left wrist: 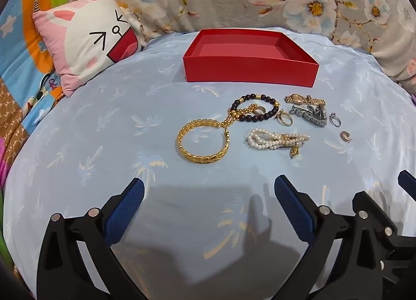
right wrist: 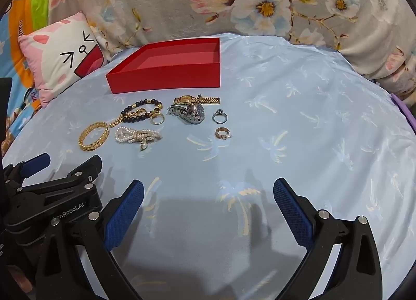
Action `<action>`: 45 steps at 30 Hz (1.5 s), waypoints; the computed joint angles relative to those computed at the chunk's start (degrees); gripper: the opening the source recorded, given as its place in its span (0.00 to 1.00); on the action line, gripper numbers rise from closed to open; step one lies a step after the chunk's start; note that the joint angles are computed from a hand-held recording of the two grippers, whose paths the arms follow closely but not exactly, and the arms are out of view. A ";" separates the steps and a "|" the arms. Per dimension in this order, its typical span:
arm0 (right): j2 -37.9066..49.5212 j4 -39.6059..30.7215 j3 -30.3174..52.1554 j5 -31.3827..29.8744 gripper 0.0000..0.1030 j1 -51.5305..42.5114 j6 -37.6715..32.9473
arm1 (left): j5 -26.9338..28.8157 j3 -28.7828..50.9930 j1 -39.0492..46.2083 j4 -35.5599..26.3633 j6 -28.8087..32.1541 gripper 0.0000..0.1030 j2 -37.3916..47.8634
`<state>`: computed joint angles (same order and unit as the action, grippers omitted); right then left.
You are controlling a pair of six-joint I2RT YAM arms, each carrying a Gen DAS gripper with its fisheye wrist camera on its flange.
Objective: Organize jewelry
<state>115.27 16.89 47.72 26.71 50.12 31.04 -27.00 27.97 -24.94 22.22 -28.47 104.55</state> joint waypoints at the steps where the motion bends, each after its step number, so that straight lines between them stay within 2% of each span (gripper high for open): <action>1: 0.09 0.57 -0.13 1.01 0.95 0.28 -0.35 | 0.25 0.06 0.47 0.36 0.30 0.95 0.17; 4: 0.00 0.72 -0.20 1.21 0.95 0.39 -0.56 | -2.72 -2.08 -1.41 1.33 0.43 0.94 -2.74; 8: -0.31 0.91 -0.50 1.21 0.95 0.43 -0.65 | -2.81 -2.99 -1.02 1.16 1.04 0.93 -4.47; 10: -0.99 0.36 -0.76 1.30 0.95 0.31 -0.40 | -4.11 -2.13 -2.39 1.68 -0.07 0.93 -2.53; 22: -0.18 0.07 -0.02 2.37 0.95 0.87 -0.79 | -3.92 -1.89 -1.69 0.87 -0.08 0.93 -3.30; 45: 0.01 -0.36 0.28 2.22 0.95 0.80 -0.54 | -3.52 -2.33 -1.32 3.66 0.72 0.92 -1.65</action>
<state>115.28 16.52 48.00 28.93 50.92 30.50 -30.52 25.64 -26.25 25.88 -27.74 102.90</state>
